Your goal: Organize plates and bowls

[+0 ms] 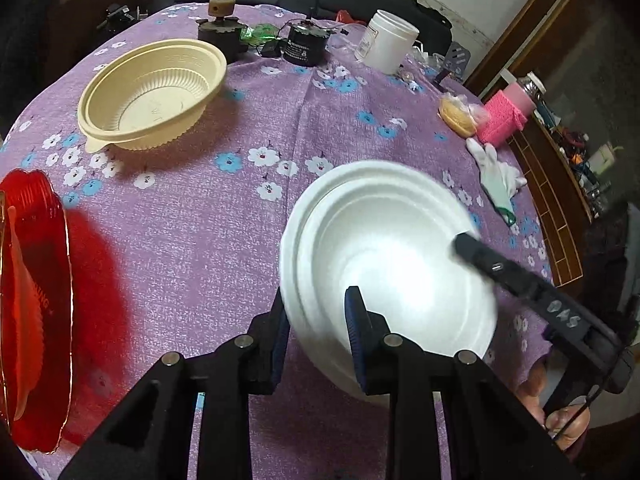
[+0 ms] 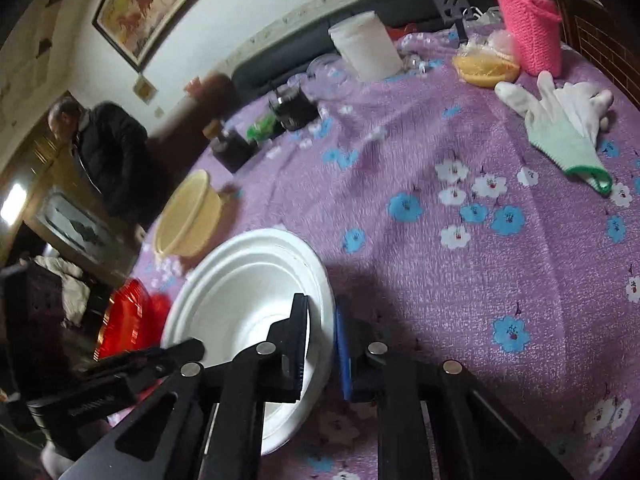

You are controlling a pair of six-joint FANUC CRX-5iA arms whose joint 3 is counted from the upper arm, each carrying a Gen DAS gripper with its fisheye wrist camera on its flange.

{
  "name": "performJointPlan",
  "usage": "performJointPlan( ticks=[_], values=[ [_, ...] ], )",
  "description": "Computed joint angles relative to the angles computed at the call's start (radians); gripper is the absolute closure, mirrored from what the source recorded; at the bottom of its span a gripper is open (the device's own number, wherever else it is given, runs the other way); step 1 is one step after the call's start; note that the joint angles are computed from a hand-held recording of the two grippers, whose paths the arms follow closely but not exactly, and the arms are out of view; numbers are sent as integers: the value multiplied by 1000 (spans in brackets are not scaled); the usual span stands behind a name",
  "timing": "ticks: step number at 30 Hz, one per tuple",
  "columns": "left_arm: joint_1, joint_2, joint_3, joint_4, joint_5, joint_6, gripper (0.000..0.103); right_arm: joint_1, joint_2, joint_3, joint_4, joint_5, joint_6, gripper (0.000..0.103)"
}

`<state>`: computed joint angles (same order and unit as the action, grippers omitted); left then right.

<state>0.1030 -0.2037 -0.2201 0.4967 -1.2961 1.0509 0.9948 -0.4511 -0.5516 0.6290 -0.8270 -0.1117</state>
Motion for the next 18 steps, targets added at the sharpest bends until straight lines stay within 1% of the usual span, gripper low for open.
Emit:
performJointPlan(
  ticks=[1, 3, 7, 8, 9, 10, 11, 12, 14, 15, 16, 18],
  values=[
    [4, -1, 1, 2, 1, 2, 78, 8, -22, -29, 65, 14, -58, 91],
    [16, -1, 1, 22, -2, -5, 77, 14, -54, -66, 143, 33, -131, 91],
    [32, -16, 5, 55, -3, -18, 77, -30, -126, -148, 212, 189, -241, 90],
    [39, -20, 5, 69, -5, -24, 77, -63, -153, -183, 239, 269, -287, 89],
    [44, -23, 5, 80, -6, -27, 77, -114, -179, -225, 261, 383, -335, 89],
    [49, -24, 5, 94, -11, -32, 75, -144, -191, -240, 245, 447, -347, 90],
    [50, -26, 9, 92, -11, -29, 76, -154, -197, -244, 219, 459, -352, 94],
    [49, -29, 11, 91, -8, -31, 76, -144, -195, -235, 188, 419, -342, 95],
    [46, -25, 13, 91, -12, -47, 76, -139, -197, -227, 160, 383, -337, 96],
    [43, -21, 15, 90, -16, -50, 76, -134, -197, -223, 157, 366, -336, 96],
    [43, -20, 15, 91, -19, -50, 77, -120, -193, -211, 158, 330, -329, 96],
    [45, -18, 12, 90, -16, -37, 77, -55, -166, -164, 194, 155, -313, 96]
  ],
)
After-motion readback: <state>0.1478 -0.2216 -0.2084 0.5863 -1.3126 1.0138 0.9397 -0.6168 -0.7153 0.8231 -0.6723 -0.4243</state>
